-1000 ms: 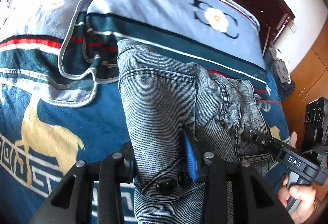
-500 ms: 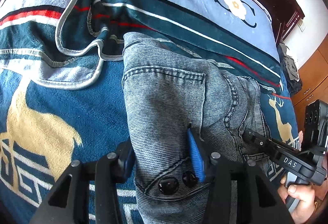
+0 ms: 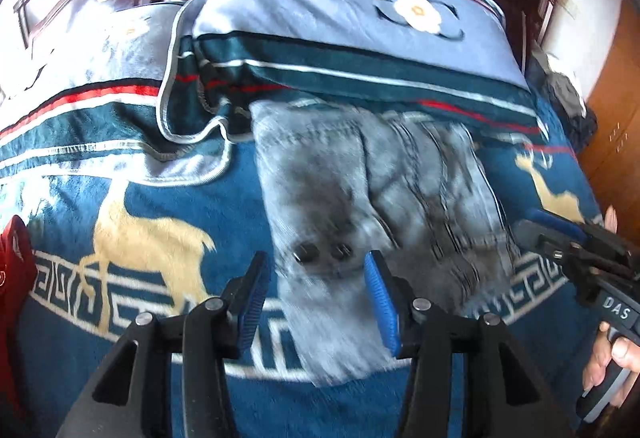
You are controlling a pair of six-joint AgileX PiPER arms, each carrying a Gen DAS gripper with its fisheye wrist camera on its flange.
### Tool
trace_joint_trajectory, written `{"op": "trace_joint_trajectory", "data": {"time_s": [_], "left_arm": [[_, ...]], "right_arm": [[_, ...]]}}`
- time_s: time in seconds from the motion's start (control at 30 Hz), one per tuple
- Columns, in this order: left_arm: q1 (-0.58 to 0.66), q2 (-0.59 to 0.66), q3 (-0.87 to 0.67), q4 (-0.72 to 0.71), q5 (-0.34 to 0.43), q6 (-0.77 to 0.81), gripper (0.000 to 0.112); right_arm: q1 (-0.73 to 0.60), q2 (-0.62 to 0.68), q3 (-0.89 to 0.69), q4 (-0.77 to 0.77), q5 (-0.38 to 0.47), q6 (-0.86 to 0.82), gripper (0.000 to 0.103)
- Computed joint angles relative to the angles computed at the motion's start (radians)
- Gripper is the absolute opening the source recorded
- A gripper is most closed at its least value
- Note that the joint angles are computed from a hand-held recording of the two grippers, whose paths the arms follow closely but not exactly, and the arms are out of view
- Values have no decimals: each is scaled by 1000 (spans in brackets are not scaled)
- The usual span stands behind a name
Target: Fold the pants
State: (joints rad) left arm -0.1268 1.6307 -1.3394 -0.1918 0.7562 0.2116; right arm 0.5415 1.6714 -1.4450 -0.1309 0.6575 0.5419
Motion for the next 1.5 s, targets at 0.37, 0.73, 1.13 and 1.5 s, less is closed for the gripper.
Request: {"op": "trace_joint_trajectory", "data": {"time_s": [0.37, 0.73, 1.13, 1.5], "left_arm": [[49, 48, 25, -58, 34, -25, 71], [48, -175, 113, 11, 75, -147, 91], [1, -363, 181, 119, 125, -259, 103], [-156, -516, 236, 337, 170, -444, 103]], "right_arm": [[-75, 132, -47, 172, 129, -83, 37], [75, -68, -12, -16, 209, 99, 81], [269, -196, 22, -217, 316, 343, 95], [374, -260, 21, -301, 385, 447, 96]]}}
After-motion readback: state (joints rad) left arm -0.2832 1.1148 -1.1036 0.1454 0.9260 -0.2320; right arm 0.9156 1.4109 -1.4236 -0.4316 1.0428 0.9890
